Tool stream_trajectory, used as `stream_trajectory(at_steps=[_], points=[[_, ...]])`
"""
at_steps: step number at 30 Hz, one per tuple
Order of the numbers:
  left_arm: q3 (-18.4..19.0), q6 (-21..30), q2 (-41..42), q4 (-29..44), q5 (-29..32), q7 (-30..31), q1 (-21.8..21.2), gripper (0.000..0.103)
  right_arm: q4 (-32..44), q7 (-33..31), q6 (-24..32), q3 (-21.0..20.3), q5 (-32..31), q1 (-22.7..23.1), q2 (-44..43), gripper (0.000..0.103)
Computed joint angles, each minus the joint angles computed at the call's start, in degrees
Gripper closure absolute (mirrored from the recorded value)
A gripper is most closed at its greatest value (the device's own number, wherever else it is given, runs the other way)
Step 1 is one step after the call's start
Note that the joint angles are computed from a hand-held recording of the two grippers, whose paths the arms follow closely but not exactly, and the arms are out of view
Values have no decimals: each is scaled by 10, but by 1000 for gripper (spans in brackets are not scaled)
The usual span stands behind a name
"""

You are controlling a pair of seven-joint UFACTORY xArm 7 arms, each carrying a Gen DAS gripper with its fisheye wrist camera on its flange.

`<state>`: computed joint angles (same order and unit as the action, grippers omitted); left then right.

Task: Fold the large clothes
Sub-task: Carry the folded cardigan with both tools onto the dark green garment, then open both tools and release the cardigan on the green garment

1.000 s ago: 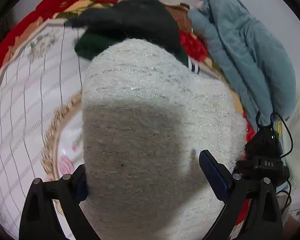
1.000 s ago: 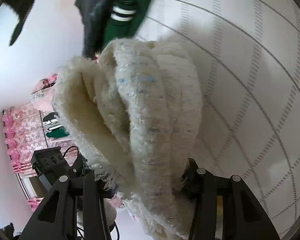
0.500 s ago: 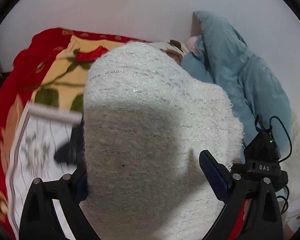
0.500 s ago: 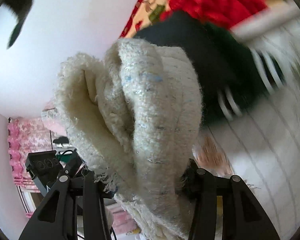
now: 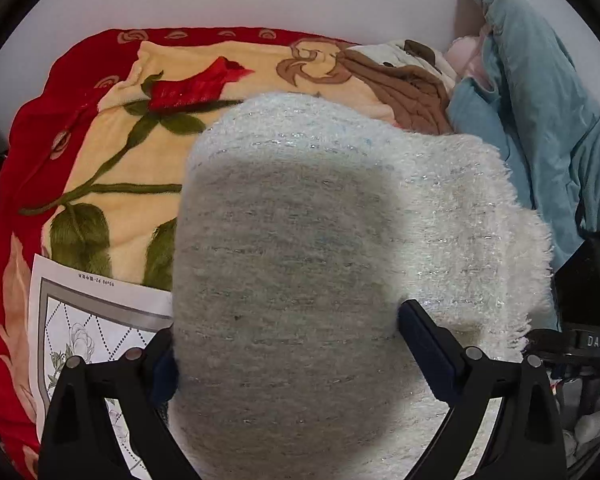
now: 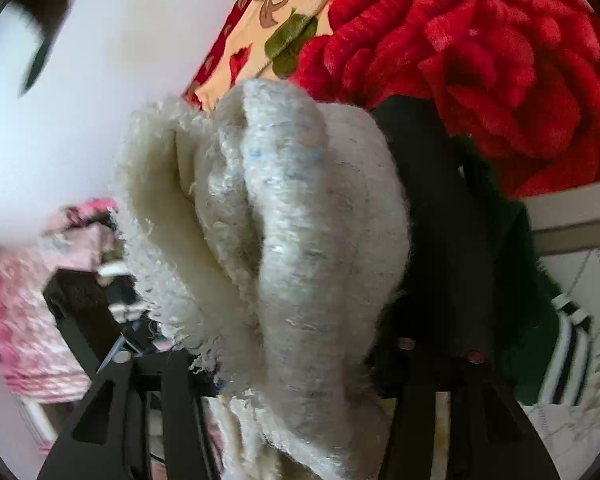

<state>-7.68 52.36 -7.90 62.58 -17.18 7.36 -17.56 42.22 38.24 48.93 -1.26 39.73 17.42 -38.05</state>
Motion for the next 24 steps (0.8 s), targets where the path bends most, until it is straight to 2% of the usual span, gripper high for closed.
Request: stream_trajectory(at_steps=[2, 4, 7, 9, 10, 11, 12, 14, 17, 21, 22, 23, 24], points=[[4, 4, -16, -8, -4, -3, 3, 5, 22, 29, 47, 17, -53, -18, -5, 32], [-1, -9, -37, -21, 24, -23, 8, 5, 52, 66, 88, 29, -123, -19, -4, 18], [-13, -27, -93, -59, 87, -61, 14, 3, 111, 128, 174, 83, -232, -47, -16, 13], [-15, -36, -134, -85, 111, -77, 17, 3, 149, 155, 233, 116, -290, -55, -17, 0], [-14, -35, -159, -98, 115, -84, 17, 3, 178, 161, 273, 143, -320, -65, -13, 0], [-14, -30, -183, -109, 119, -90, 17, 3, 208, 175, 316, 161, -354, -56, -5, 0], [-15, -18, -212, -119, 125, -100, 18, 3, 239, 183, 359, 190, -377, -63, 0, 0], [-19, 7, -266, -134, 137, -115, 20, 3, 282, 205, 415, 217, -408, -49, 8, 0], [-21, 50, -334, -140, 149, -128, 23, 3, 366, 232, 508, 275, -423, -59, 23, 0], [-13, 132, -419, -121, 146, -127, 22, 3, 507, 287, 629, 355, -465, -66, 79, 0], [-12, 153, -439, -111, 146, -124, 22, 3, 567, 299, 672, 397, -484, -82, 98, 0], [-12, 168, -454, -104, 144, -121, 22, 3, 627, 303, 714, 445, -494, -119, 116, 0], [-12, 192, -474, -90, 144, -118, 23, 3, 687, 297, 753, 505, -499, -179, 126, 0]])
